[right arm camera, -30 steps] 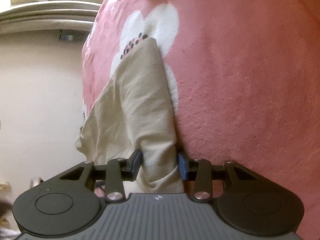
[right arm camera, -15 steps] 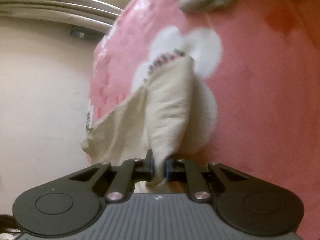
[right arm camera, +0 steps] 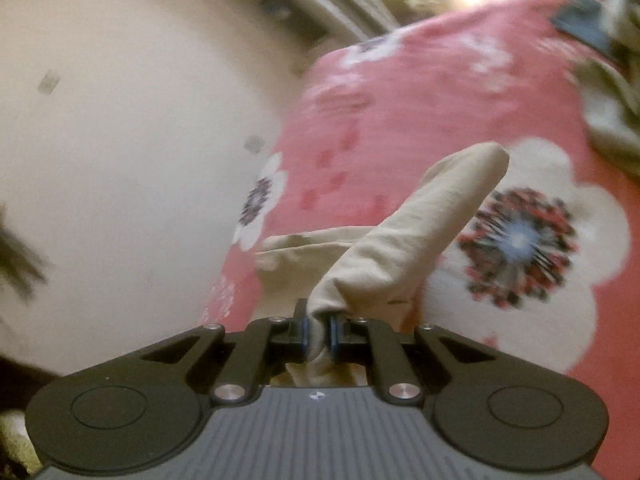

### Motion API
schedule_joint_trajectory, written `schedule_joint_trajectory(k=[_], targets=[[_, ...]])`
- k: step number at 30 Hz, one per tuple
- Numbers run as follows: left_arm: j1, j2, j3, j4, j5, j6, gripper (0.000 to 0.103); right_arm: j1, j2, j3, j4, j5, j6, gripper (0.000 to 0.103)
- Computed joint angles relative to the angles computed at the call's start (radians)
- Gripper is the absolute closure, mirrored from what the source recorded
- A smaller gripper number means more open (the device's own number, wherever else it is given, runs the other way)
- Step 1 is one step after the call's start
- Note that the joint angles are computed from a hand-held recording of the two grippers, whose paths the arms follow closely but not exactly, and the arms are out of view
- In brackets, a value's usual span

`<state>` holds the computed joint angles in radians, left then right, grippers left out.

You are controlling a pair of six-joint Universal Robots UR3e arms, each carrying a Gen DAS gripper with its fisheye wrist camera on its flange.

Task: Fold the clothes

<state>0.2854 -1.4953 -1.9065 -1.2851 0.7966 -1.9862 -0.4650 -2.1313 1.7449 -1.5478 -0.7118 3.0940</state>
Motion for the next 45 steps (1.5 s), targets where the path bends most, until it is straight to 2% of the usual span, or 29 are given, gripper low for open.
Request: schedule_joint_trajectory(k=[2,5,9,12,15,18,20,24,29,31,36,38,40,42,44,45], targets=[[0.044,-0.037,0.078,-0.056,-0.063,-0.036,0.061,0.084,0.072,-0.051,-0.082,-0.028,0.058,0.092],[-0.027,-0.176,0.171,0.072,-0.055,-0.151,0.061,0.155,0.131,-0.093,-0.137,-0.054,0.100,0.092],[-0.115,-0.363,0.322,0.183,-0.018,-0.269,0.061,0.230,0.185,-0.133,-0.192,-0.087,0.148,0.092],[-0.201,-0.501,0.400,0.360,0.011,-0.413,0.061,0.269,0.186,-0.146,-0.207,-0.109,0.182,0.091],[-0.233,-0.569,0.425,0.510,0.012,-0.522,0.061,0.306,0.187,-0.162,-0.203,-0.133,0.202,0.091],[-0.224,-0.603,0.445,0.552,-0.014,-0.639,0.062,0.344,0.205,-0.159,-0.226,-0.159,0.213,0.091],[-0.203,-0.627,0.453,0.576,-0.045,-0.732,0.065,0.343,0.206,-0.147,-0.240,-0.138,0.220,0.091],[-0.137,-0.620,0.489,0.525,-0.117,-0.860,0.064,0.381,0.281,-0.188,-0.280,-0.110,0.220,0.091],[0.030,-0.490,0.466,0.386,-0.191,-0.809,0.061,0.482,0.499,-0.299,-0.420,-0.093,0.312,0.091],[0.108,-0.445,0.469,0.317,-0.205,-0.778,0.060,0.535,0.628,-0.394,-0.445,-0.091,0.327,0.091],[0.261,-0.357,0.471,0.126,-0.153,-0.652,0.054,0.674,0.969,-0.647,-0.532,-0.117,0.362,0.090],[0.284,-0.348,0.462,0.097,-0.125,-0.646,0.052,0.734,1.100,-0.694,-0.654,-0.190,0.399,0.083],[0.293,-0.348,0.455,0.079,-0.100,-0.661,0.051,0.749,1.206,-0.722,-0.728,-0.182,0.473,0.069],[0.297,-0.355,0.453,0.061,-0.103,-0.673,0.051,0.761,1.313,-0.758,-0.800,-0.177,0.536,0.064],[0.304,-0.354,0.446,0.037,-0.116,-0.652,0.051,0.721,1.308,-0.660,-0.993,-0.063,0.664,0.058],[0.307,-0.359,0.456,0.012,-0.121,-0.634,0.050,0.698,1.277,-0.596,-1.075,-0.031,0.685,0.057]])
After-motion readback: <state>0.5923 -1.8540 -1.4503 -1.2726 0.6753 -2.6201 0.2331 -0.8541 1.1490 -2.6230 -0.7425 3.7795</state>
